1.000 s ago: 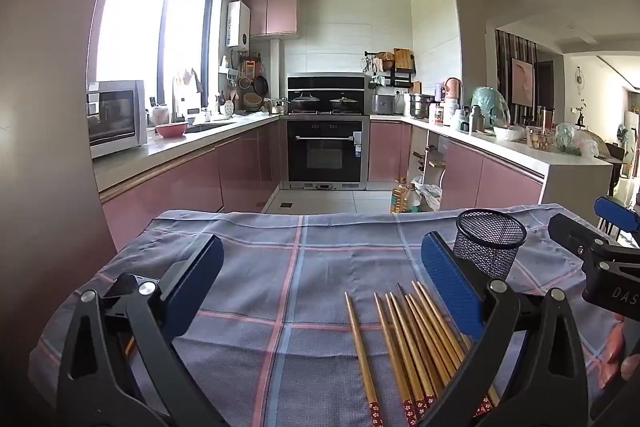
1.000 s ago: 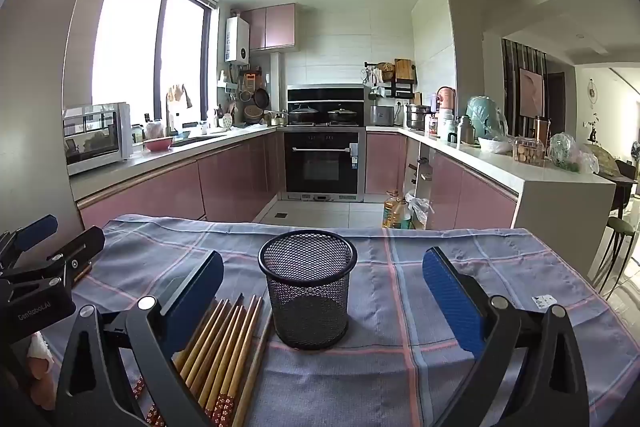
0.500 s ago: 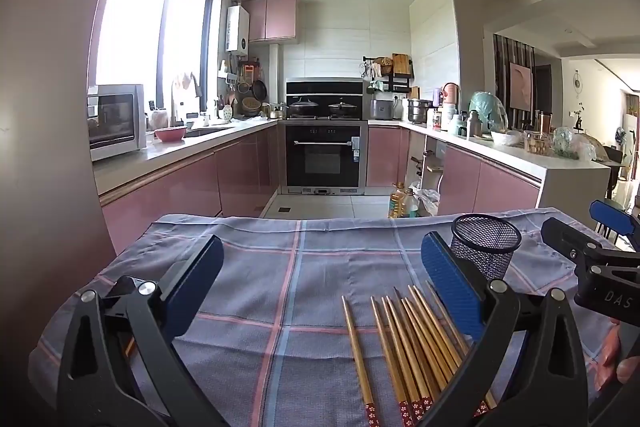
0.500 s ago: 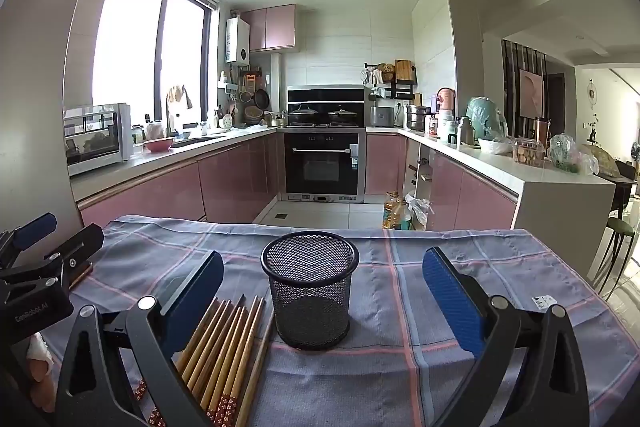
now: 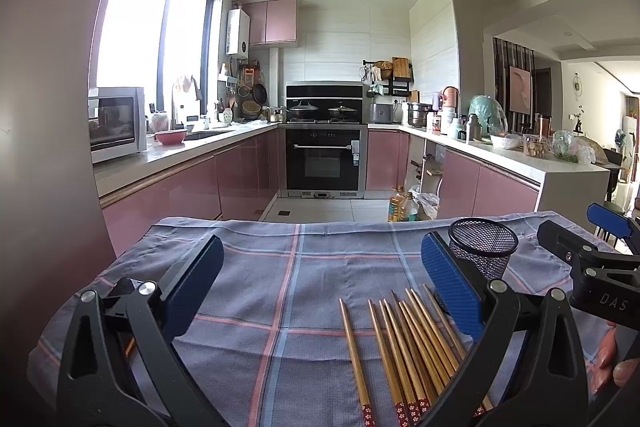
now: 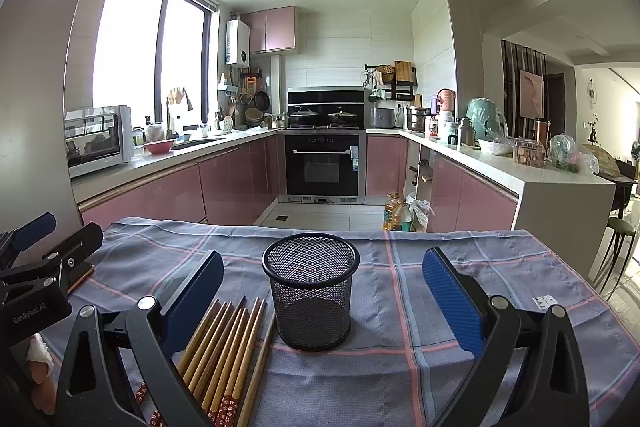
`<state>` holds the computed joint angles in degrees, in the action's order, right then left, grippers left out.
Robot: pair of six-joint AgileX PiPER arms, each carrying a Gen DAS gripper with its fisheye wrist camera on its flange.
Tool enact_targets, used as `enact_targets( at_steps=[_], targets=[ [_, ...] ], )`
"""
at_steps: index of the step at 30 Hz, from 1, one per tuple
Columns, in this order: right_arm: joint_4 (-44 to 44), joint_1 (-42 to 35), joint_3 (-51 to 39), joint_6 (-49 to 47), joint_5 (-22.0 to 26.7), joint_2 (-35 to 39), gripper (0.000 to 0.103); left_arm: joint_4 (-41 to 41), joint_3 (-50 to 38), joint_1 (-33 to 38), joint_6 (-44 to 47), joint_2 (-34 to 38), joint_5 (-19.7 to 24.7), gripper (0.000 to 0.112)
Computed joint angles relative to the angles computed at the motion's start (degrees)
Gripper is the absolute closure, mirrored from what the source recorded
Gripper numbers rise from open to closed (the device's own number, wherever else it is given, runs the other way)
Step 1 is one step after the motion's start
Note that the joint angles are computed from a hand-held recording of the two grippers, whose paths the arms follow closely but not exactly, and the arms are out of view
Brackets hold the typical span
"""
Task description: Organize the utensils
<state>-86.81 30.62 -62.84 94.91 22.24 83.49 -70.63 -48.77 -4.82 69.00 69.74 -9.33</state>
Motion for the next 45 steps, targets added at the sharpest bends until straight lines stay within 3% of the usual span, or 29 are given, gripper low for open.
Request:
enact_targets(
  at_steps=[45],
  targets=[
    [-1.69,-0.29,0.29,2.64,-0.50,0.52,0.006,4.55,0.28,-0.06,-4.76,-0.11,-0.08,0.015]
  ],
)
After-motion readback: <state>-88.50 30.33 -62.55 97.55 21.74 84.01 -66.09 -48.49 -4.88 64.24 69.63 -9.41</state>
